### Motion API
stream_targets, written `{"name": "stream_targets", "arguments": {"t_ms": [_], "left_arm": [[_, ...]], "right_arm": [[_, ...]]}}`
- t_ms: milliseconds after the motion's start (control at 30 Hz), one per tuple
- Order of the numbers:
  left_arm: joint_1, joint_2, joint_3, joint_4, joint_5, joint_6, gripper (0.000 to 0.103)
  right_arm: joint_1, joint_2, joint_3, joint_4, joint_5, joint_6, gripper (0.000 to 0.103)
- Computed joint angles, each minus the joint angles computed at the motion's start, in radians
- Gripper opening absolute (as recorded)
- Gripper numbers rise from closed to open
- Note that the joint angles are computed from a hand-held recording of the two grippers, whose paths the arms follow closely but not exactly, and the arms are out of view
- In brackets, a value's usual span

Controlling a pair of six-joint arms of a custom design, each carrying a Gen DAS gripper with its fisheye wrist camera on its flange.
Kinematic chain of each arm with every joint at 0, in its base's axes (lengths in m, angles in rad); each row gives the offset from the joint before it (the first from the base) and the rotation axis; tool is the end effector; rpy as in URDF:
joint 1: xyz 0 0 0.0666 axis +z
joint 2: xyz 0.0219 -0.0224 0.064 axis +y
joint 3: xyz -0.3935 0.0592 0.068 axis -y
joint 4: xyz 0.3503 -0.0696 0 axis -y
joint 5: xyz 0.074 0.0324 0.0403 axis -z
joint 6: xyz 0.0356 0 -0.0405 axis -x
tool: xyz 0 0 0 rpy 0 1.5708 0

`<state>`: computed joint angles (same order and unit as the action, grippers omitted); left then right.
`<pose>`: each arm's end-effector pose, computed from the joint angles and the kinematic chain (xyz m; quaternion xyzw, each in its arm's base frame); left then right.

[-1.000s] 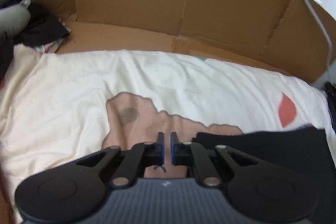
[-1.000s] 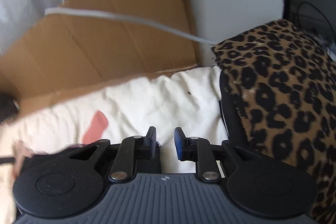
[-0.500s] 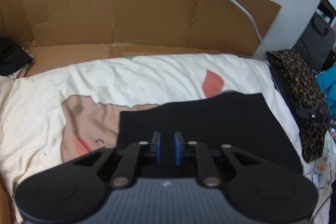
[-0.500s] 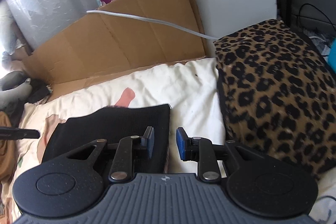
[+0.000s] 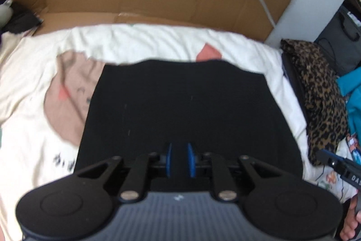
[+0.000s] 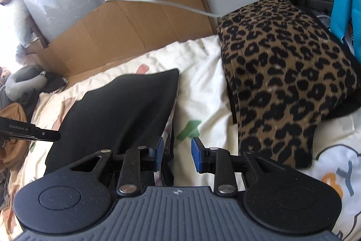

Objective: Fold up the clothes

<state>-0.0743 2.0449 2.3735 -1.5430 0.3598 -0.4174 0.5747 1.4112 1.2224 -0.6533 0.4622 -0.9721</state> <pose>0.6282 -0.0597 0.4621 0.2664 0.9314 -0.1437 0.2019 0.3789 0.2260 0.3850 0.2595 0.8755 0.0892 0.3977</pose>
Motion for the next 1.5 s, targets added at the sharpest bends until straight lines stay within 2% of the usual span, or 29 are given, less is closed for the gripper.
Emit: {"name": "stream_targets", "arguments": {"t_ms": [67,233,300,367,467,533,633,700,767,933,1167,1233,1333,1400,1500], "left_arm": [[0.005,-0.04,-0.07,0.035,-0.025,-0.01,0.017],[0.021,-0.085,-0.139,0.044,-0.079,-0.017,0.024],[0.025,-0.107,-0.179,0.062,-0.106,-0.015,0.024],[0.03,-0.127,-0.215,0.074,-0.127,-0.007,0.025],[0.04,-0.131,-0.228,0.049,-0.146,0.042,0.029],[0.045,-0.125,-0.224,0.021,-0.166,0.076,0.029],[0.041,-0.136,-0.258,0.035,-0.224,0.077,0.035],[0.036,-0.141,-0.277,0.042,-0.259,0.069,0.036],[0.039,-0.139,-0.278,0.027,-0.252,0.065,0.036],[0.05,-0.159,-0.32,0.024,-0.247,0.026,0.038],[0.062,-0.157,-0.323,0.031,-0.252,0.043,0.038],[0.067,-0.153,-0.319,0.027,-0.245,0.043,0.038],[0.077,-0.153,-0.317,0.022,-0.241,0.054,0.038],[0.079,-0.164,-0.333,0.036,-0.252,0.023,0.038],[0.081,-0.176,-0.353,0.056,-0.257,-0.017,0.038]], "right_arm": [[0.008,-0.003,-0.013,0.008,-0.007,-0.016,0.029],[0.036,-0.01,-0.045,0.041,-0.026,-0.027,0.029],[0.035,-0.006,-0.058,0.072,-0.052,-0.038,0.033],[0.036,0.015,-0.046,0.068,-0.062,-0.035,0.039],[0.042,0.051,-0.021,0.058,-0.102,0.001,0.041],[0.047,0.069,-0.008,0.045,-0.111,-0.017,0.041],[0.046,0.088,0.005,0.023,-0.118,-0.049,0.036],[0.047,0.095,0.013,0.003,-0.115,-0.042,0.019],[0.043,0.088,0.008,-0.001,-0.118,-0.026,0.012],[0.043,0.079,0.015,-0.009,-0.085,0.001,0.008],[0.036,0.073,0.062,-0.053,-0.016,0.034,0.008],[0.036,0.068,0.066,-0.071,-0.003,0.01,0.008],[0.033,0.048,0.043,-0.096,0.015,-0.083,0.008],[0.031,0.02,0.006,-0.085,0.019,-0.157,0.008],[0.034,-0.024,-0.068,0.0,-0.02,-0.235,0.01]]}}
